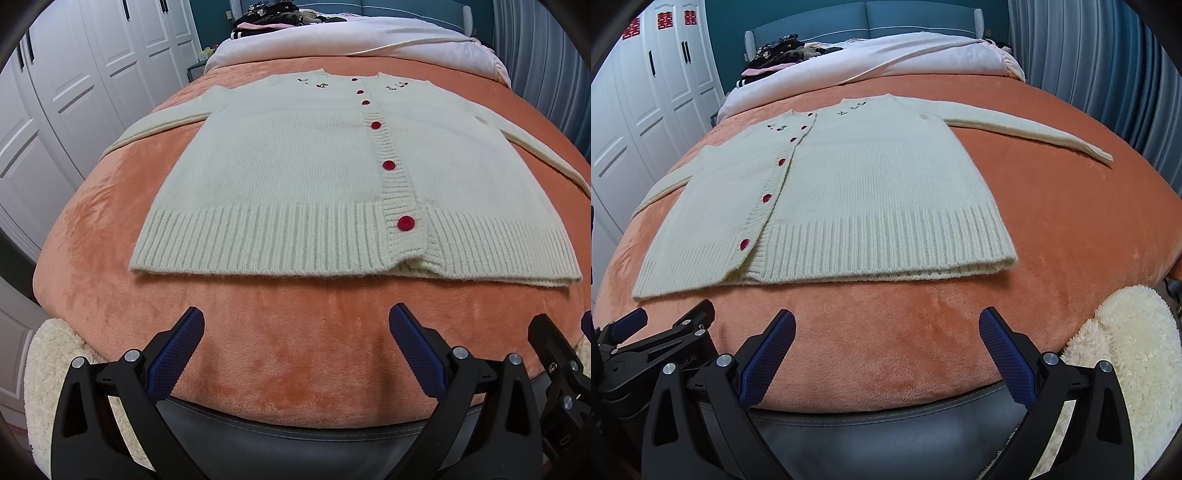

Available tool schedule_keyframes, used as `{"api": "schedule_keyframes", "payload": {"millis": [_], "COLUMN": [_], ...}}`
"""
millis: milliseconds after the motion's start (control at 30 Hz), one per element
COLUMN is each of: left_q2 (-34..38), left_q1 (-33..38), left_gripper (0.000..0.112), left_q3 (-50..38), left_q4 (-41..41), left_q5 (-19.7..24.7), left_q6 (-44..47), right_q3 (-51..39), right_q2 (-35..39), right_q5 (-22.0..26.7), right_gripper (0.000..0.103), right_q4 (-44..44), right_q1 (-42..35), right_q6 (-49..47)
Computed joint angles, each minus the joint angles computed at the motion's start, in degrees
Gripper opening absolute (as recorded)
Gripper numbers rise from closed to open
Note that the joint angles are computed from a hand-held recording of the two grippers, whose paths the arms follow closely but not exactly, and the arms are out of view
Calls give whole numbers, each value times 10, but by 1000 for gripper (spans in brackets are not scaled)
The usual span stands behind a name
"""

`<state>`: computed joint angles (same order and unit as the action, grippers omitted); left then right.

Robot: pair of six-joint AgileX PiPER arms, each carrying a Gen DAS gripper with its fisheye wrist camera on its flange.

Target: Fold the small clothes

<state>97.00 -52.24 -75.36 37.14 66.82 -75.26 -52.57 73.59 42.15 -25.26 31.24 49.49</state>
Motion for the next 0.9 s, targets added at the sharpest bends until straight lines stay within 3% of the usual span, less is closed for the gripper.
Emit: {"api": "schedule_keyframes", "payload": {"millis": [667,767,900], "left_q2": [-6,-27,-54], "left_q1": [14,50,117], "left_gripper": [98,98,98], "left_q3": [7,16,21], "left_q4": [-22,-62,-107], "left_q5": [-14,-44,-85], "left_q6": [7,32,75], "right_q3": [-1,-4,-38], "right_q2": [0,-3,18], "right_q5": [-2,-22,-53], "right_gripper": [98,98,98], "right_q4": [13,59,180], "right_q1": [-5,-48,-177], "right_q6": [-9,-53,-186]}}
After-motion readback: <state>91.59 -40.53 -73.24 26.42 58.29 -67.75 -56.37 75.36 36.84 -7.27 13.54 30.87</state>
